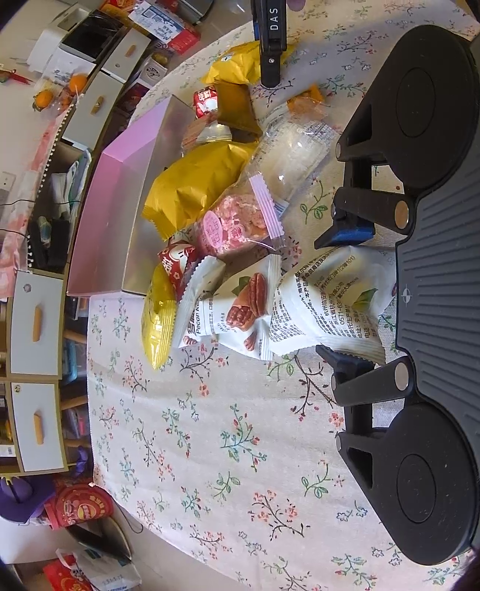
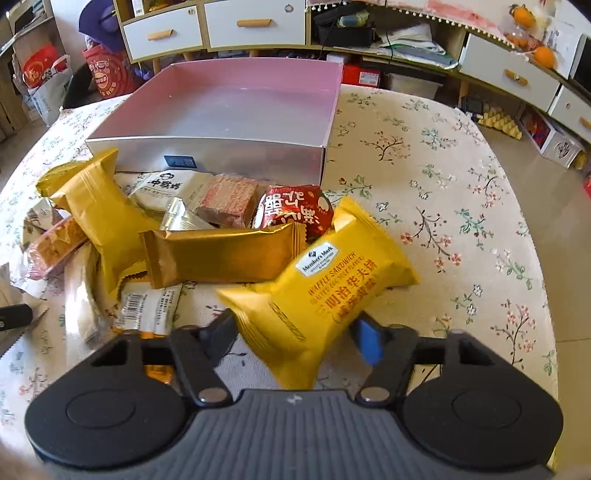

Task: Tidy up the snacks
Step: 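Grasp the white-and-green packet with the left tool while the right tool grasps the yellow waffle packet, then lift both held packets and carry them over the pink box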

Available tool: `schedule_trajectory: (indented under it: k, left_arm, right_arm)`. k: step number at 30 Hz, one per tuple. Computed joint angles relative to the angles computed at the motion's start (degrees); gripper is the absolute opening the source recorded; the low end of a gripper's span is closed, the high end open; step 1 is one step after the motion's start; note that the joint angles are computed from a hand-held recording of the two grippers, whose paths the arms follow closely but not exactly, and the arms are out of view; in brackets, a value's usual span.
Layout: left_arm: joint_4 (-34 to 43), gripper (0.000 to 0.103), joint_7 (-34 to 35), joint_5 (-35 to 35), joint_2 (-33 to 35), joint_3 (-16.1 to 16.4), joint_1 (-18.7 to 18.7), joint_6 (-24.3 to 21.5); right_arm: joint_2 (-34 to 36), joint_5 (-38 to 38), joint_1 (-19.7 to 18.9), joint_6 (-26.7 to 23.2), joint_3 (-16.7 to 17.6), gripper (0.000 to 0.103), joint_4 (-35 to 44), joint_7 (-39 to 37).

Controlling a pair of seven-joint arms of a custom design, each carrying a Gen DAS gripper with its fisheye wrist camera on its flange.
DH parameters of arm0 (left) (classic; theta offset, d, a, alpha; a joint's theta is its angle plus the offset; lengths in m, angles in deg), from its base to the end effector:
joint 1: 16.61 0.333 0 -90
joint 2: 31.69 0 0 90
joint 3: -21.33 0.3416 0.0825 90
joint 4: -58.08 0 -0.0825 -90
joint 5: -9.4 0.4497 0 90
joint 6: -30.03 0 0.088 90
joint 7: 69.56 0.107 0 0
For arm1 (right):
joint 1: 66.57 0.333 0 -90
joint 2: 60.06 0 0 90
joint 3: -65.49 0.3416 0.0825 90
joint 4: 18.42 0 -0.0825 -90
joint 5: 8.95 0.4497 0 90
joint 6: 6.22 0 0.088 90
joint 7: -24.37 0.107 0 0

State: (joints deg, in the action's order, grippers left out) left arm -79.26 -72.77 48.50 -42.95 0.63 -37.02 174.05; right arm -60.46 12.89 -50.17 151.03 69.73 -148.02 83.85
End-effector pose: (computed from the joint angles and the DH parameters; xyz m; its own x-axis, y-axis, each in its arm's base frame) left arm 0.4046 -0.3619 0.4025 0.3449 -0.9271 0.1465 -0.7506 -0.3661 -0.5501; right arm 0.5732 0.2001 0.3996 0.5533 -0.8323 -0.0351 -0.7274 -0.4622 -0.5072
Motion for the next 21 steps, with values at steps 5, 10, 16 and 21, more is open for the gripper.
schedule_trajectory:
  k: [5, 10, 16, 21]
  left_arm:
    - [-0.8, 0.05, -0.5, 0.3, -1.3, -0.2, 0.0, 0.6]
    - [-1.0, 0.05, -1.4, 1.3, -2.6, -0.7, 0.4, 1.1]
    - [-0.7, 0.05, -1.0, 1.2, -2.3, -0.8, 0.4, 1.7]
    - [-0.4, 0.05, -1.0, 1.0, -1.8, -0.7, 0.5, 1.9]
  right_arm:
    - [-2.1, 1.1, 0.1, -1.1, -0.2, 0.048, -1.1, -2.7]
    - [-4.0, 3.0, 0.2, -2.5, -0.5, 0.028, -1.9, -5.2]
    - [-3.8, -0.1, -0.9, -9.4, -1.1, 0.031, -0.6, -1.4]
    - [-3.3, 5.3, -1.5, -10.6, -1.9, 0.077, 0.7, -0.8]
